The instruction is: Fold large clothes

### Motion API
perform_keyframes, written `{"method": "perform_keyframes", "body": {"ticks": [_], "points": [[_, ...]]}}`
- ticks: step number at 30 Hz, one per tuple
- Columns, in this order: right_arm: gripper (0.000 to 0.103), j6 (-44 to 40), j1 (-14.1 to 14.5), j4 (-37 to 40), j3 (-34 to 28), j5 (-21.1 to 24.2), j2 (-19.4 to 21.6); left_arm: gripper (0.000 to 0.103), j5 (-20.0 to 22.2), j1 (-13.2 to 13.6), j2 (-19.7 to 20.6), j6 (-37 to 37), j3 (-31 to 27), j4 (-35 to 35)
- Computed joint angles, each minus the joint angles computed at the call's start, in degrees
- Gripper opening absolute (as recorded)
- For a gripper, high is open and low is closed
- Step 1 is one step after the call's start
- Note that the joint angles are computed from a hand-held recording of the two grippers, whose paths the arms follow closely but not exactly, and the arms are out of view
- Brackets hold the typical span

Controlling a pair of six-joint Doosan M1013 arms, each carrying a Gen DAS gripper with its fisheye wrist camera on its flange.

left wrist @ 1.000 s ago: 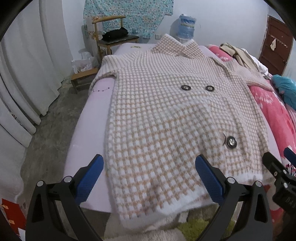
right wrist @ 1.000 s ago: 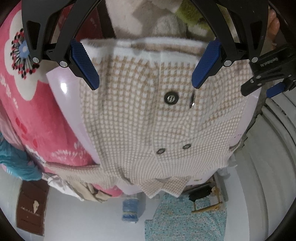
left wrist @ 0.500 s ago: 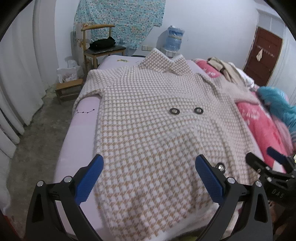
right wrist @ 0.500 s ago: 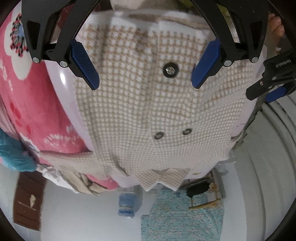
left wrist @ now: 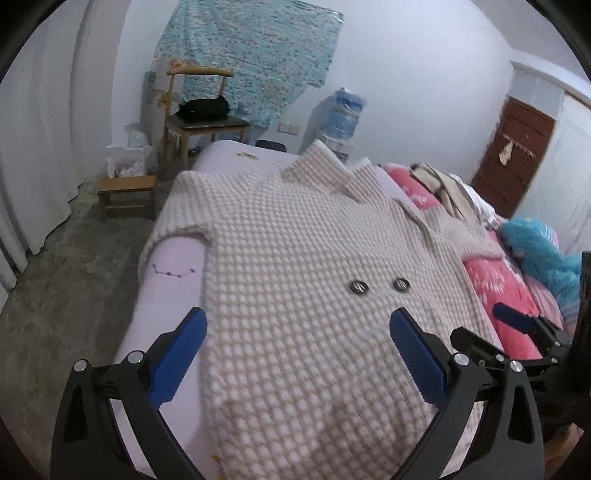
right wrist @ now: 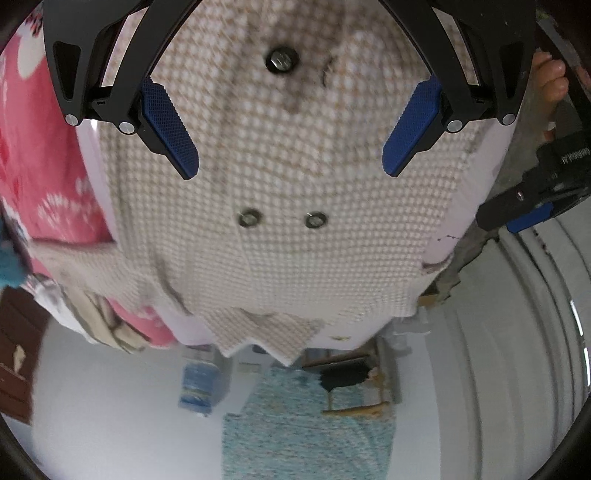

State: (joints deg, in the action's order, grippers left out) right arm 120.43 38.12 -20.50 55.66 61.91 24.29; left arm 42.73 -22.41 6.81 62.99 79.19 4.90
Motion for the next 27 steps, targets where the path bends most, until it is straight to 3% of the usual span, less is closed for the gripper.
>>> {"method": "perform_keyframes", "body": {"ticks": [3,8,16,21,27], "points": [[0.095,-2.65,-0.74,3.98,-2.02,-1.56,1.58,0.097,-1.84,2.38,-0.36,-1.02,0.44,-2.64],[0.095,-5.14,-0.99,5.75,-5.94,0.57,4.55,0.097,-0.91,5.2,0.01,-6.1,-0.19,1.23],[0.095,-8.87,-1.1,7.94,-9.58,3.82,7.58,0.097,-1.78,11.95,2.22,-8.67,-0.94,-5.03],[0.095,-10.41,-1.16,8.35,-10.28,3.79,8.41,0.096,0.66,17.99,5.85,-4.26,-1.37,-24.91],[0.085,-13.71,-1.25,9.4,-13.46,6.04,10.8,0.092,-0.6,24.19,8.46,3.3,4.25,-58.62]]}}
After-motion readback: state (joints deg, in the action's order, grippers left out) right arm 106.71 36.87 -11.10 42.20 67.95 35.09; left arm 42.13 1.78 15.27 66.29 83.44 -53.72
